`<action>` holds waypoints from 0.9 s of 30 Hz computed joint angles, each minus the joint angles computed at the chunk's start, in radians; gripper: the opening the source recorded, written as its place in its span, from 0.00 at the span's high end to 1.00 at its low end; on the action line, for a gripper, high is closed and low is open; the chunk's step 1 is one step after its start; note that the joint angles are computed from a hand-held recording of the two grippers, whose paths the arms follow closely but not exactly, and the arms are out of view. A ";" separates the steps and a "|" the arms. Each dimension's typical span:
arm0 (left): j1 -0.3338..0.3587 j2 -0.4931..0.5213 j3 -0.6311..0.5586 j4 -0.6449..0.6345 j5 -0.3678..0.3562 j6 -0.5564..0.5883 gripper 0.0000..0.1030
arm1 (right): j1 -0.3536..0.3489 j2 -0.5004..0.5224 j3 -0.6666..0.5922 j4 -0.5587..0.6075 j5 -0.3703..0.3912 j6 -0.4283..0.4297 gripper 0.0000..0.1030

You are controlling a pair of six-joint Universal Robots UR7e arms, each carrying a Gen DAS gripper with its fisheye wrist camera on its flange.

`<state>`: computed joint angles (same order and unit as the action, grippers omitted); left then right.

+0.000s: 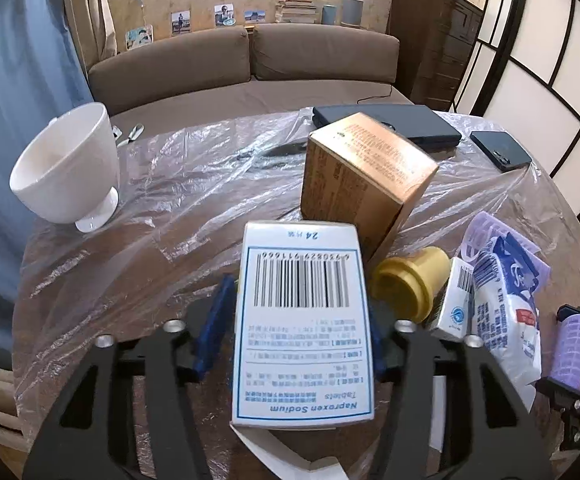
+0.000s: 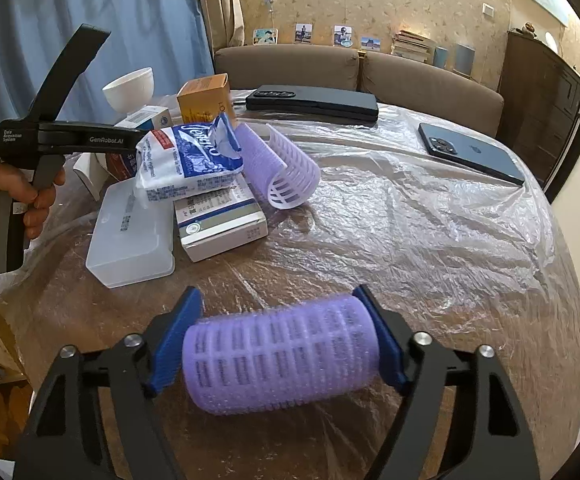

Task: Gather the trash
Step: 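Lift the box with the left tool while the right tool carries the roller toward the white bin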

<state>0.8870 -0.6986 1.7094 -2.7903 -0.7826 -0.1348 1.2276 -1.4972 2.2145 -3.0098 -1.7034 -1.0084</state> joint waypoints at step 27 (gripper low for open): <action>-0.057 -0.106 0.176 -0.094 0.002 -0.083 0.54 | -0.049 -0.122 0.031 0.124 0.087 0.046 0.29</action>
<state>0.8296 -0.8050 1.8854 -2.8846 -0.7803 -0.2180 1.1790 -1.6190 2.2452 -2.8860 -1.6162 -0.9622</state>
